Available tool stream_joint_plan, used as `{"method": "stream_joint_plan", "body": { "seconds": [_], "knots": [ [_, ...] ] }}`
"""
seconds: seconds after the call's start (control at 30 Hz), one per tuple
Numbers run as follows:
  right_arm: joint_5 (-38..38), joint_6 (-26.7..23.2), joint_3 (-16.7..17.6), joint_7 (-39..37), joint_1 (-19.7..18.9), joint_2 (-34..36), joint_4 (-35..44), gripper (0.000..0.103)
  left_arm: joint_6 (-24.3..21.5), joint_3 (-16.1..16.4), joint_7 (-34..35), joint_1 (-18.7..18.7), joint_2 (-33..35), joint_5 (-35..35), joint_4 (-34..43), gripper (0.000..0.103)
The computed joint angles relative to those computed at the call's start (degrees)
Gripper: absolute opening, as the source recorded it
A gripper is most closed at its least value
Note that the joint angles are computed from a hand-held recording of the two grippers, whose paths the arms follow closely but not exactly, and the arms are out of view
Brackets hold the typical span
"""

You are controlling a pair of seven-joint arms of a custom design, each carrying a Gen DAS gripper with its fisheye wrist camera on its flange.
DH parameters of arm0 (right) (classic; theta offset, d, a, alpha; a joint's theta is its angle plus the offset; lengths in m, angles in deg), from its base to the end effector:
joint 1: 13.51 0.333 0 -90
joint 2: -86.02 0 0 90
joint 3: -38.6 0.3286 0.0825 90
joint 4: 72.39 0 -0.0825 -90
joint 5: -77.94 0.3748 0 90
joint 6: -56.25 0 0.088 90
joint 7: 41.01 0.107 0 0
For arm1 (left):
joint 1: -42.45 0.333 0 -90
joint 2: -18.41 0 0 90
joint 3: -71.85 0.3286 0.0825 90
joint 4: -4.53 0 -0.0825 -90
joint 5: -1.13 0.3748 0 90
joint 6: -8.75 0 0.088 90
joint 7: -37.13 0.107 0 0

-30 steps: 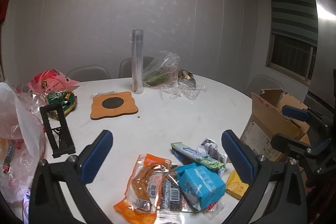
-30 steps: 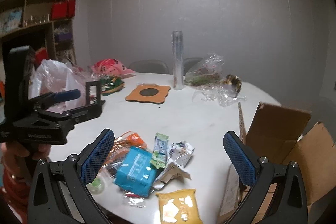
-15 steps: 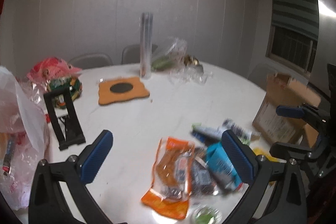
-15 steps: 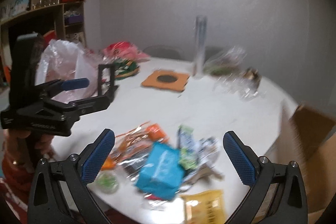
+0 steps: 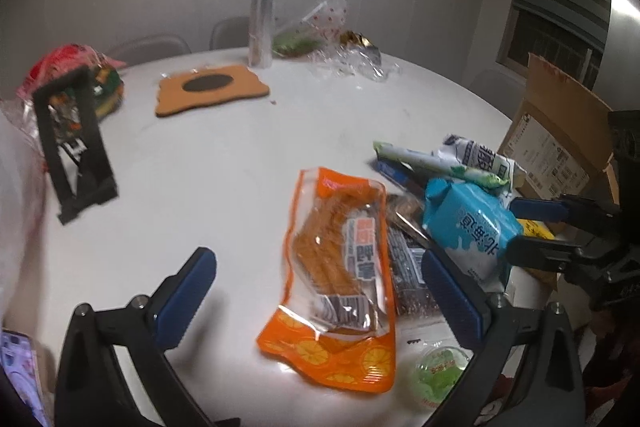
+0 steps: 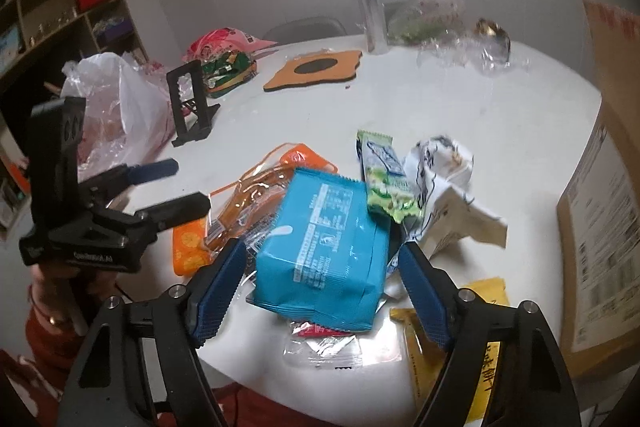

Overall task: Organize snacks
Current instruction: 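Grasp the blue biscuit pack with the right gripper while the left grasps the orange sausage pack, then carry the blue pack into the cardboard box with the right gripper while the left carries the orange pack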

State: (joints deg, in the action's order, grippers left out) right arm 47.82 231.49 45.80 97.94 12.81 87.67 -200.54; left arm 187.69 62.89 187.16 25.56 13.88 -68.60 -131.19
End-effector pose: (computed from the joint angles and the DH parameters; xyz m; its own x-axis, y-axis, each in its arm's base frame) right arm 0.4485 0.3439 0.4623 0.3104 -0.9272 -0.2097 -0.7191 -0.0848 -0.6898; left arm 0.4794 -0.1437 0.4338 -0.3408 -0.9318 0.1252 -0.6606 0.1426 -0.7370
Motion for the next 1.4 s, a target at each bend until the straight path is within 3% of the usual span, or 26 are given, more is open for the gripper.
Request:
{"method": "stream_joint_plan", "body": {
  "seconds": [0.17, 0.3, 0.4, 0.47, 0.57, 0.7, 0.83, 1.03, 1.23, 1.4],
  "knots": [
    [-2.5, -0.7, -0.4, 3.0, 0.6, 0.7, 1.2, 0.076, -1.2, -0.4, -5.3, 0.8, 1.1, 6.8, 0.1, 0.093],
    [-9.5, 0.5, -1.6, 9.6, 1.1, 1.0, 2.3, 0.076, -1.8, -0.9, -9.4, 1.6, 2.2, 11.4, 0.6, 0.092],
    [-2.8, 0.7, -0.3, 3.1, 0.6, 1.5, 2.3, 0.076, -3.3, -1.2, -8.9, 2.1, 2.7, 10.9, 1.4, 0.092],
    [-6.7, -2.1, -1.5, 6.9, 1.7, 2.1, 3.8, 0.075, -3.3, -1.5, -12.2, 2.8, 3.1, 14.3, 1.4, 0.092],
    [-4.0, -2.9, -1.1, 5.3, 1.6, 3.1, 4.4, 0.073, -2.8, -1.9, -18.7, 3.7, 3.6, 21.4, 0.9, 0.091],
    [0.2, -4.5, -0.8, 2.2, 2.0, 4.3, 4.9, 0.069, -4.7, -2.1, -17.4, 4.2, 4.1, 20.0, 1.7, 0.083],
    [-4.9, -3.3, -3.2, 7.4, 3.7, 4.3, 4.6, 0.065, -5.3, -2.6, -18.4, 4.8, 4.7, 20.7, 2.3, 0.081],
    [-4.3, -1.0, -2.8, 6.7, 3.0, 3.2, 2.7, 0.064, -7.4, -3.0, -19.1, 5.7, 5.2, 21.0, 3.2, 0.066],
    [0.7, 1.2, -1.5, 1.9, 2.0, 2.4, 0.9, 0.064, -8.1, -3.0, -20.8, 5.9, 4.6, 22.3, 3.0, 0.061],
    [12.7, 3.3, 1.3, -9.0, 0.5, 1.2, -1.3, 0.064, -7.4, -2.9, -22.2, 5.5, 4.2, 24.0, 2.5, 0.058]
  ]
}}
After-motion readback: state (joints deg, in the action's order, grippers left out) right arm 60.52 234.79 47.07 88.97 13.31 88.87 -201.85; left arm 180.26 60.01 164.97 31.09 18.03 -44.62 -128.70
